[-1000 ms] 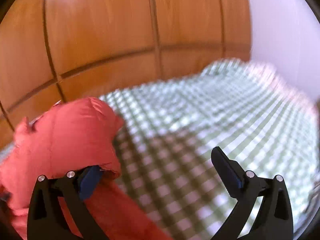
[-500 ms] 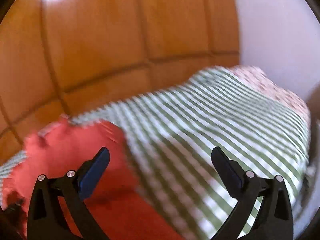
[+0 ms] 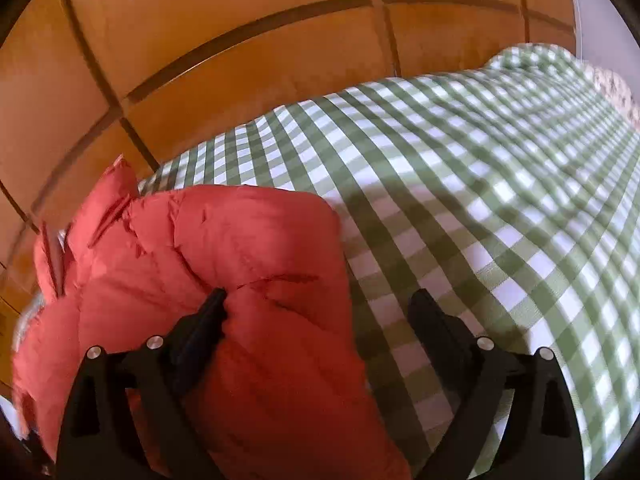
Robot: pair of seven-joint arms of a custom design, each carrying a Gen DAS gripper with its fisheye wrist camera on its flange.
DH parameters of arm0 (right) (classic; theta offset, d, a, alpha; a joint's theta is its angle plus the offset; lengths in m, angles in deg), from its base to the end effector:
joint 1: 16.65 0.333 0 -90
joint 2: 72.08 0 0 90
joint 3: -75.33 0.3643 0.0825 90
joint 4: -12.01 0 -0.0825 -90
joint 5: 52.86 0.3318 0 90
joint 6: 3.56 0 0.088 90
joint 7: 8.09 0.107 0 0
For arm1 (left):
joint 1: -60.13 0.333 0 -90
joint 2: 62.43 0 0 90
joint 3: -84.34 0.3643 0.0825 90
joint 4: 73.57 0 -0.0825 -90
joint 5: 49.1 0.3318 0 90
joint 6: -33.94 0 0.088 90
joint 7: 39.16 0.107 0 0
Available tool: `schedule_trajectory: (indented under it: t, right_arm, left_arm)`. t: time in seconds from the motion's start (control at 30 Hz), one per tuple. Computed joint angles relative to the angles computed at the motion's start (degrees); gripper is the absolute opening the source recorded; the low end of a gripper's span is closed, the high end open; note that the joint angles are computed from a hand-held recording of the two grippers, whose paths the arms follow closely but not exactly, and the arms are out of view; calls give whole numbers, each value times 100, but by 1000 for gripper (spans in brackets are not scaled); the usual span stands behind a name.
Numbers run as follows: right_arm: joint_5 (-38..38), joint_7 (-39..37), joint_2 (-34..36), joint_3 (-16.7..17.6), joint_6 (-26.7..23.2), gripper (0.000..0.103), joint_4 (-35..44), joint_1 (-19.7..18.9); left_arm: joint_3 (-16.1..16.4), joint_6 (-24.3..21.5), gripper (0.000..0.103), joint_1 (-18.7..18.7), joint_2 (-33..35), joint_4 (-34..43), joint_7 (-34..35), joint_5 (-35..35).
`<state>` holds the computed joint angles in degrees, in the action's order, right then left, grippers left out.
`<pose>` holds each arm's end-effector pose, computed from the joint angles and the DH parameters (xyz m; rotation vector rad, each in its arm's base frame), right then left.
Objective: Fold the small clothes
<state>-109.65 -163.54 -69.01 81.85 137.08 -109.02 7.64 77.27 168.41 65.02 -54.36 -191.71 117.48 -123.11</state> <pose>0.4622 0.2746 0.4972 -0.9867 2.2924 -0.6708 0.5571 -0.0323 0.4688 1.6124 -2.1538 1.4208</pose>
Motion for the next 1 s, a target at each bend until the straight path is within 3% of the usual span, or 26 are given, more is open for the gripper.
schedule_trajectory:
  t: [0.07,0.13,0.17,0.23,0.3,0.37,0.43,0.47,0.6,0.67,1.0]
  right_arm:
    - [86,-192,44,49,-339,91,139,70]
    - [72,-182,109,54,-472,92,227,121]
    - [49,-130,99,63,-509,93,208,153]
    - [42,-111,88,79,-626,94,208,198]
    - [61,-151,131,113,-841,96,290,263]
    - [62,-218,221,112,-1021,96,423,315]
    - [44,-231,226,97,-1102,98,444,347]
    - [27,-227,225,94,-1131,98,451,362]
    - [99,-448,315,71,-1158,98,560,370]
    - [166,-632,407,33,-1162,98,659,351]
    - [257,-1309,942,-347,-726,98,1253,116]
  left_arm:
    - [6,161,24,-37,-99,-32,-194,104]
    - [23,295,46,-41,-311,-103,-290,-73]
    - [38,313,49,-40,-398,-117,-247,-253]
    - [15,571,50,-148,-523,-45,-239,-387]
    - [-39,759,50,-304,-472,178,-426,20]
    - [-165,1223,50,-555,-301,408,-622,799]
    - [-218,2021,50,-872,-16,497,-1143,1961]
    - [-284,2131,50,-842,128,561,-1305,2187]
    - [-504,1964,51,-519,556,786,-995,1673]
    - [-577,2094,51,-507,678,855,-858,1604]
    - [-743,2324,52,-604,1513,1850,-1593,2653]
